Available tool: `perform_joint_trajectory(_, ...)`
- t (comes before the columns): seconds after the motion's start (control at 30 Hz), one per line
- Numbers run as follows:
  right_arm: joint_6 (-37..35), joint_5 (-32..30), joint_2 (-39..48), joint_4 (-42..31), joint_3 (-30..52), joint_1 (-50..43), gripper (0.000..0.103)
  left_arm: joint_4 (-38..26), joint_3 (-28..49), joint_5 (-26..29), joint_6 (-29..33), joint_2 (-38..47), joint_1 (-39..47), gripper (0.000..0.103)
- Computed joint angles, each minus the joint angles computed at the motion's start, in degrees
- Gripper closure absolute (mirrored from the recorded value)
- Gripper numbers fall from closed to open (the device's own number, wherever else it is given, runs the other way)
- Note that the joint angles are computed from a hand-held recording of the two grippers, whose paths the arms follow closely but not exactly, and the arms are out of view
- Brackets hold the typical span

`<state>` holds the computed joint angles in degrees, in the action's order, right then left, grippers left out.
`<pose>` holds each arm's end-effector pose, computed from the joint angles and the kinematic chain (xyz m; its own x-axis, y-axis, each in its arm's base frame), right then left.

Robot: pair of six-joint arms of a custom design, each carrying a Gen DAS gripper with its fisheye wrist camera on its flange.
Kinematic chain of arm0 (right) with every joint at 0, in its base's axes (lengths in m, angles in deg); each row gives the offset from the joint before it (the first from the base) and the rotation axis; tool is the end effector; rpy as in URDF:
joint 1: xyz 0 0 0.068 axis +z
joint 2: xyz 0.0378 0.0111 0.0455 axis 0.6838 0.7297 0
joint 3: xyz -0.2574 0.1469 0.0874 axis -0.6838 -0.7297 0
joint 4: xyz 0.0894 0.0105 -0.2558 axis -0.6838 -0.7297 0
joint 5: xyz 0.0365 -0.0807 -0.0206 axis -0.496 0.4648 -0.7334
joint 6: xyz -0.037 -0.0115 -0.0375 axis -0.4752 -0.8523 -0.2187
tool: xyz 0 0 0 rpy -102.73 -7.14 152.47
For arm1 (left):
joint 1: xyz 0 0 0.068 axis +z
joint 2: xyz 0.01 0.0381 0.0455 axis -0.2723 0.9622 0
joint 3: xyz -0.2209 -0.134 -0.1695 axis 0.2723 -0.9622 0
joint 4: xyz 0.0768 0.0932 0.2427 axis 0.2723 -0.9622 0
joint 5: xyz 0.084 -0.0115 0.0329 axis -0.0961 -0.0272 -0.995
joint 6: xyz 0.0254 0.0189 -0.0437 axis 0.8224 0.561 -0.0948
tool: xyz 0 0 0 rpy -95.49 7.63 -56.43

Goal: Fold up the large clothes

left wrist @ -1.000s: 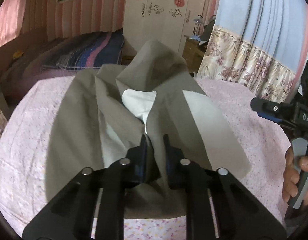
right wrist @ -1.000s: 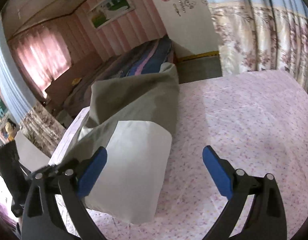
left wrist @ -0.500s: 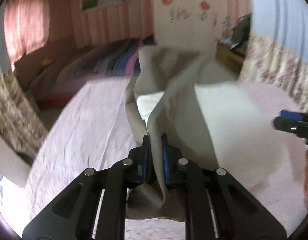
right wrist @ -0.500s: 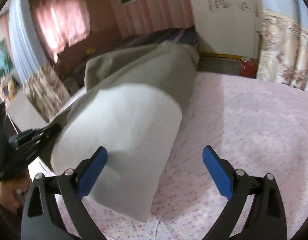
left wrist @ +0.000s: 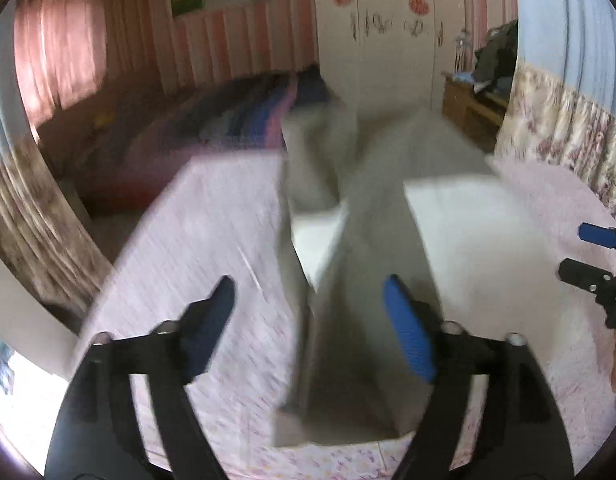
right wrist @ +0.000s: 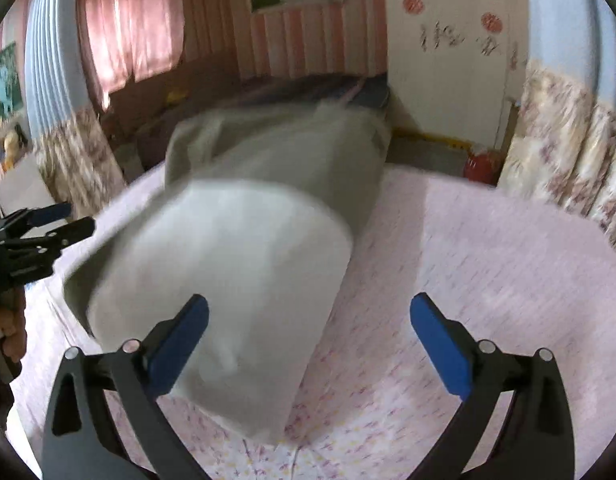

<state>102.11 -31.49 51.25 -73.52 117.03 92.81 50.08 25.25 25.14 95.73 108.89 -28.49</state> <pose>0.1657 0.1600 0.2627 -0.5796 0.1727 -0.7964 0.1355 0.9841 0.1147 0.2694 -0.0649 0.2629 -0.5437 0.3267 -0.7731 0.4243 0.9017 0.0827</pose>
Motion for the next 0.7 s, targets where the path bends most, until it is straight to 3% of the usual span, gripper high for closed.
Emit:
perform_joint_trajectory(0.07,-1.87,0.90,-1.03,-1.14,2.36,-2.04,0.002,-3.33,4.62,2.40,-1.24,-0.41,0.50,0.008)
perform_joint_trajectory(0.17,-3.29,1.20,0.65,-0.60,6.43,-6.89,0.002,-5.05,11.47,1.62,-5.30,2.35,-2.24,0.004)
perform_joint_trajectory(0.3,-6.06,-3.13,8.47,2.47,11.10,-14.64,0.002,-5.95,20.75,0.26,-7.84,13.55,-6.89,0.003)
perform_joint_trajectory(0.43,-10.18,-5.58,18.14,7.98,14.05,-19.29,0.002,-6.21,30.62,-5.50,-10.58,26.94,-9.75,0.003)
perform_joint_trajectory(0.6,-16.30,-2.86,28.55,11.29,17.57,-21.37,0.002,-7.74,42.78,-12.47,-9.37,40.53,-9.07,0.003)
perform_joint_trajectory(0.7,-18.83,-2.20,31.58,14.46,17.34,-22.44,0.002,-12.98,50.34,-10.69,-10.02,47.49,-7.24,0.003)
